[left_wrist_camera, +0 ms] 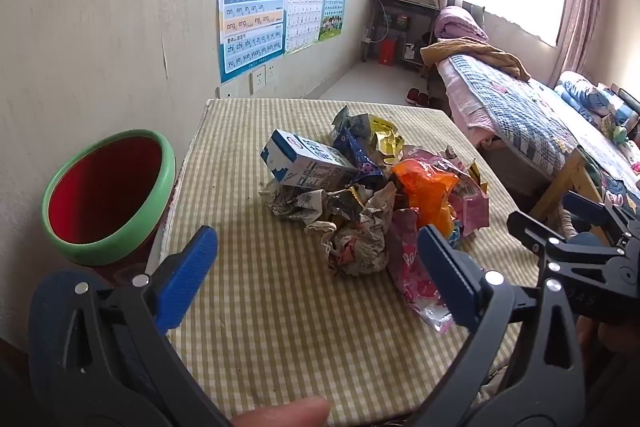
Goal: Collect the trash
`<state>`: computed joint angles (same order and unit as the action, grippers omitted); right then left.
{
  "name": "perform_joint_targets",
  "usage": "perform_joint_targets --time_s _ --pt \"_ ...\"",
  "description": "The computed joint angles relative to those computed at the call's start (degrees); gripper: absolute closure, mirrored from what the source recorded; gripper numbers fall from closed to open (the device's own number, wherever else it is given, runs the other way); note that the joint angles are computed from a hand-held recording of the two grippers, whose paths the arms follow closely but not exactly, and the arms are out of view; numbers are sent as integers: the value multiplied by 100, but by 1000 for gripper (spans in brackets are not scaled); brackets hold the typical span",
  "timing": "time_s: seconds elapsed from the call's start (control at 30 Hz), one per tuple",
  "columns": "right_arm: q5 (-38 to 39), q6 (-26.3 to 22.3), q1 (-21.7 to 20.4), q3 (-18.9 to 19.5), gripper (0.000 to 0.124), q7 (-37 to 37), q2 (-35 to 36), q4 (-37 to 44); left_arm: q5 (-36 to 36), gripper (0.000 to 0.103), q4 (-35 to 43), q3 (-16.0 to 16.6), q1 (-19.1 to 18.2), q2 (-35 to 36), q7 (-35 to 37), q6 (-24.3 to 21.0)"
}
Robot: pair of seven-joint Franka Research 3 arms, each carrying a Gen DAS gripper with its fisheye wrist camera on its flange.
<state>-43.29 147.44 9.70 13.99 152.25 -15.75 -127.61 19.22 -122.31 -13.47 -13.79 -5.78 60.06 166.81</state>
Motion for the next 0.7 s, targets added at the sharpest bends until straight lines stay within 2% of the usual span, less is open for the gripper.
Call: perform_joint_targets --time_s 0.23,0.33,0.7 --pt "50 136 -31 -22 28 -38 -51 -76 -217 5 -62 32 -64 57 215 160" --pt "0 46 -36 29 28 9 -18 -27 -312 5 -118 45 -74 2 260 182" --pt "17 48 20 -26 28 -1 36 0 -474 5 -47 42 -82 42 395 26"
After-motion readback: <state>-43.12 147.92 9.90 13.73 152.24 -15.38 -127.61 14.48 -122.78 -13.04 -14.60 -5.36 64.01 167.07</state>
